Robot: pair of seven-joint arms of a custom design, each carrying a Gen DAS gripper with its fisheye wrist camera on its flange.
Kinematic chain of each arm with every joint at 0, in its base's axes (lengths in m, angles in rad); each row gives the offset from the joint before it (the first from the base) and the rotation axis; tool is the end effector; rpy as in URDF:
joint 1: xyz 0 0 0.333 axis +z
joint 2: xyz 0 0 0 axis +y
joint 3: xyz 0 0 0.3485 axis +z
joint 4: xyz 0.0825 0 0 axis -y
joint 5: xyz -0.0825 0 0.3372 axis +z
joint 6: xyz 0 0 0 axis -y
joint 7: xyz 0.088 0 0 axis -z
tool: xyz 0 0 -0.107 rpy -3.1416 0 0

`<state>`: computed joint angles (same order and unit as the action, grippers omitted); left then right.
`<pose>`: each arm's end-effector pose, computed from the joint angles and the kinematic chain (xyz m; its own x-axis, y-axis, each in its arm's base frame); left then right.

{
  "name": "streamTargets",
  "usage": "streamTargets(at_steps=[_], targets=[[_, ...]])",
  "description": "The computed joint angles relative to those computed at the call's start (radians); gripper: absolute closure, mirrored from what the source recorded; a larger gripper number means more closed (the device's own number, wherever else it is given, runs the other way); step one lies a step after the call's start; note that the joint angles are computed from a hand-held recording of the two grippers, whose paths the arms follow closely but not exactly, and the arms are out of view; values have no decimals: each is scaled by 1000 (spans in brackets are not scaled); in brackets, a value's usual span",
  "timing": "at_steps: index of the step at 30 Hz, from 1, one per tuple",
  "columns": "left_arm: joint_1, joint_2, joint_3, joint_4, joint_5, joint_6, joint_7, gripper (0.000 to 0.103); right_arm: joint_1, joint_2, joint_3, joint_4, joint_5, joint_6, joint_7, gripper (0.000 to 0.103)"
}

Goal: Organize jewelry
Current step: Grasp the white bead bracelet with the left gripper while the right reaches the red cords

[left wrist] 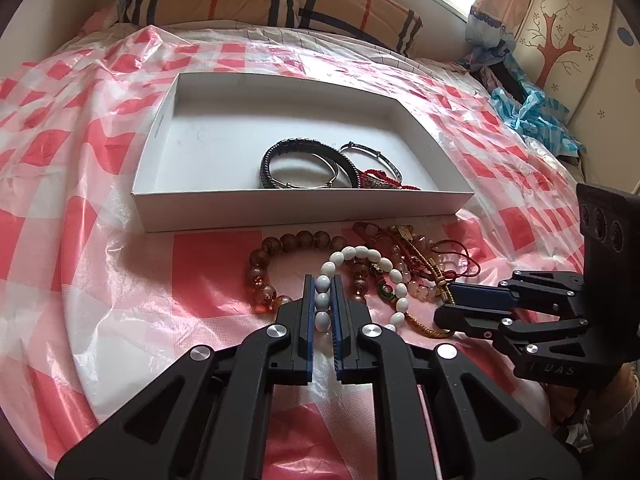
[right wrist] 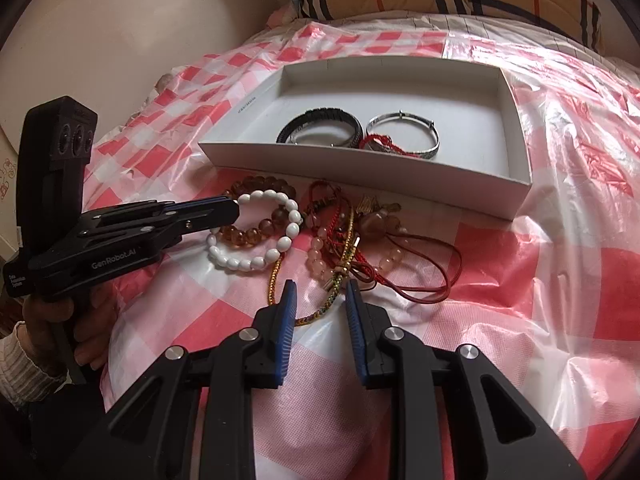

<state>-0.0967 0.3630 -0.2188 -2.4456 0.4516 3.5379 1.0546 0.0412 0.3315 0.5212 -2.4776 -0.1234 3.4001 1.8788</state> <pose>0.4751 -0.2049 0.3209 -0.3200 -0.9097 0.2647 -0.7785 0.0933 -0.6207 0.4320 0.2755 0.3273 0.3712 -0.8811 -0.2928 -0.8267 -0.1700 -0.5364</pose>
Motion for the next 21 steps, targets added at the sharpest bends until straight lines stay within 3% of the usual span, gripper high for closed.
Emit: streamTargets(at_steps=[2, 3, 4, 10, 13, 17, 21], targets=[[16, 5, -18, 11, 22, -22, -6, 96, 17, 9, -14, 16, 11, -5, 0, 79], [6, 4, -11, 12, 18, -26, -1, 96, 30, 8, -24, 22, 23, -12, -3, 89], [2, 3, -7, 11, 15, -25, 3, 96, 7, 12, -2, 24, 18, -15, 0, 93], [11, -2, -12, 0, 19, -7, -1, 96, -212, 15, 187, -30, -99, 55, 111, 94], [51, -13, -42, -10, 59, 3, -29, 96, -297, 5, 239, -70, -178, 144, 196, 96], [109, -44, -79, -28, 131, 16, -97, 96, -290, -50, 213, -97, -220, 221, 271, 97], [107, -87, -67, -48, 168, 27, -134, 96, -278, -115, 185, -106, -273, 240, 337, 97]])
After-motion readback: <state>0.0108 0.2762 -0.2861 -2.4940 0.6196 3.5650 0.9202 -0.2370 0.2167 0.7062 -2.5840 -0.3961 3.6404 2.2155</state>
